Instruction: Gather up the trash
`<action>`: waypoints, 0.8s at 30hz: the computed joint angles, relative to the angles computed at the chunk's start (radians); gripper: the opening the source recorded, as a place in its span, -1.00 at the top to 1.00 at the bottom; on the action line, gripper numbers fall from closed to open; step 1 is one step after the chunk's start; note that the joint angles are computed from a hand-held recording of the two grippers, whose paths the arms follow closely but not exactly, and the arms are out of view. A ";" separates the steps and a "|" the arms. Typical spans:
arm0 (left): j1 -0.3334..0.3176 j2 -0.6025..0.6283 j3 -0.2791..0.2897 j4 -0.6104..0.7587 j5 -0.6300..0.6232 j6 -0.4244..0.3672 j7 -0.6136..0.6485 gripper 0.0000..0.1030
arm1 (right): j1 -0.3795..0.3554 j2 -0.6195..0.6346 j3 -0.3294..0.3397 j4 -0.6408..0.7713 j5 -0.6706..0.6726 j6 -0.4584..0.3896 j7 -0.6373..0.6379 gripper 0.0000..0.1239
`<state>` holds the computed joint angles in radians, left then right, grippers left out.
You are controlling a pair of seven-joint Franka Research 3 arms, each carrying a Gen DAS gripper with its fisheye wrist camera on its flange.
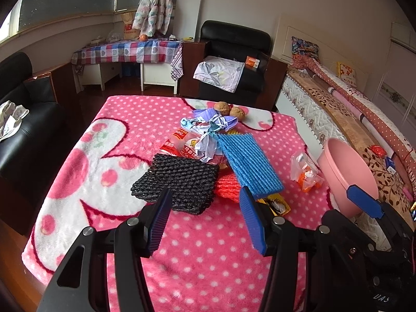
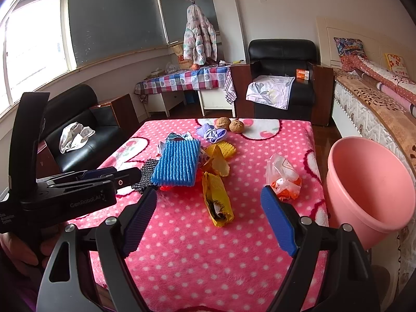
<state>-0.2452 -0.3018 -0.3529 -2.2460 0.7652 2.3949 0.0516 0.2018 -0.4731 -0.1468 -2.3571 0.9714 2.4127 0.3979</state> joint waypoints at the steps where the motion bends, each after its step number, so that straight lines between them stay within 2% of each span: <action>1: 0.001 0.000 0.002 -0.001 0.003 0.009 0.000 -0.04 | 0.000 0.000 0.000 0.000 0.000 0.000 0.000 -0.33; 10: 0.013 0.016 0.014 0.004 0.022 0.096 0.034 -0.04 | -0.014 0.047 -0.002 0.030 0.007 -0.015 0.031 -0.28; 24: 0.031 0.086 0.044 0.044 -0.015 0.180 0.114 -0.04 | -0.058 0.179 0.023 0.127 -0.026 0.047 0.111 -0.28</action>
<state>-0.2146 -0.2160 -0.3088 -2.2024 0.7506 2.5745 0.1652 0.1440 -0.2941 -0.1236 -2.2302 0.9449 2.4599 0.5092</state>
